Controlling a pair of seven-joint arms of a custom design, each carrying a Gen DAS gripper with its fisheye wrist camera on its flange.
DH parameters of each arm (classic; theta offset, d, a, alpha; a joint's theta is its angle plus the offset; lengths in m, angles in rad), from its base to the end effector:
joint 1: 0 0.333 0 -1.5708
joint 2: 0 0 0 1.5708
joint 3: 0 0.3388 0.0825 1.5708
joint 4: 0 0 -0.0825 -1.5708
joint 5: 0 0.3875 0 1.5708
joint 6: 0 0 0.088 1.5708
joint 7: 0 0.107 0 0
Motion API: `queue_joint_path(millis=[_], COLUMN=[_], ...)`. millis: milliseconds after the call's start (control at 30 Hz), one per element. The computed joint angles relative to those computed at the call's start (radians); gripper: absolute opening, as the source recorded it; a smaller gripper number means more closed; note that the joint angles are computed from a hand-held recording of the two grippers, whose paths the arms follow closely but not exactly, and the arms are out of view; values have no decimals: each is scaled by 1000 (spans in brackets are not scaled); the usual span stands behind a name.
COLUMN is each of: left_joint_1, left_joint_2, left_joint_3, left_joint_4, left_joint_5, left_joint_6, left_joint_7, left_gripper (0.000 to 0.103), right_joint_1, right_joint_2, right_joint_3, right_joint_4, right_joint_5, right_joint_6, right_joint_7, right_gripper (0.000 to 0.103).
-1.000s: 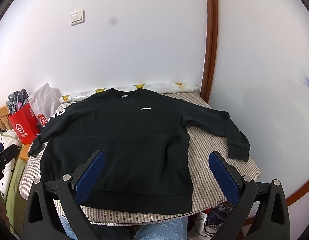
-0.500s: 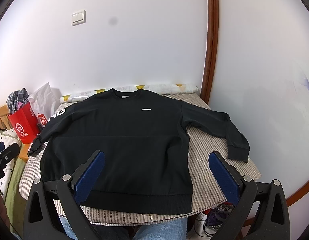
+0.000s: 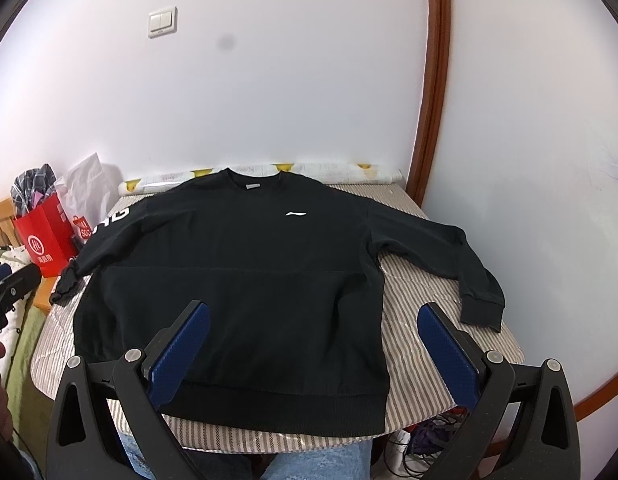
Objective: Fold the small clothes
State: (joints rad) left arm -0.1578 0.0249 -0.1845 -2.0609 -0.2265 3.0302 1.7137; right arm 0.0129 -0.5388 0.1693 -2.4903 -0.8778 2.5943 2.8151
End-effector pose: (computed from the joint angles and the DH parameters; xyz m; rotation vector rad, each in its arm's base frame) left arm 0.5769 -0.1864 0.5576 -1.4768 1.9420 -1.0707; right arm 0.4101 0.1003 0.5545 -1.3192 2.0560 -1.0453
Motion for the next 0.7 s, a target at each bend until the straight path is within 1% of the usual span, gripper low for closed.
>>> queue_joint_path(millis=[67, 100, 133, 167, 200, 267, 367, 433, 467, 500, 533, 567, 633, 700], left_joint_1=[-2, -11, -29, -36, -35, -37, -16, -45, -70, -103, -110, -103, -47, -12], left_joint_2=[28, 46, 72, 92, 116, 174, 240, 292, 313, 347, 376, 392, 446, 493], left_joint_3=[14, 34, 69, 84, 92, 114, 117, 177, 220, 275, 297, 298, 258, 236], left_joint_4=[19, 28, 44, 59, 78, 134, 194, 245, 262, 299, 333, 350, 418, 480], left_joint_5=[69, 139, 237, 276, 290, 308, 284, 342, 393, 460, 495, 509, 473, 439], left_joint_6=[2, 10, 16, 13, 2, -45, -94, -127, -131, -154, -176, -188, -234, -265], left_joint_7=[-53, -119, -209, -244, -255, -284, -278, -334, -378, -431, -456, -465, -433, -411], left_gripper=[100, 100, 100, 100, 100, 100, 100, 100, 100, 100, 99, 97, 94, 93], right_joint_1=[-7, -9, -13, -21, -30, -39, -40, -36, -30, -25, -17, -9, 9, 27], right_joint_2=[21, 34, 48, 60, 79, 110, 186, 246, 269, 296, 321, 346, 387, 423], right_joint_3=[-1, -4, -7, -6, -9, -13, -35, -47, -53, -60, -68, -75, -93, -109], right_joint_4=[9, 13, 17, 18, 21, 30, 61, 90, 103, 117, 131, 146, 172, 199], right_joint_5=[-9, -13, -20, -34, -51, -75, -87, -99, -107, -115, -119, -125, -127, -127], right_joint_6=[6, 13, 22, 33, 49, 70, 93, 94, 93, 93, 95, 96, 102, 114], right_joint_7=[0, -2, 0, 13, 27, 51, 61, 61, 63, 63, 61, 62, 55, 44], right_gripper=[102, 102, 102, 102, 102, 102, 101, 101, 101, 101, 101, 101, 101, 101])
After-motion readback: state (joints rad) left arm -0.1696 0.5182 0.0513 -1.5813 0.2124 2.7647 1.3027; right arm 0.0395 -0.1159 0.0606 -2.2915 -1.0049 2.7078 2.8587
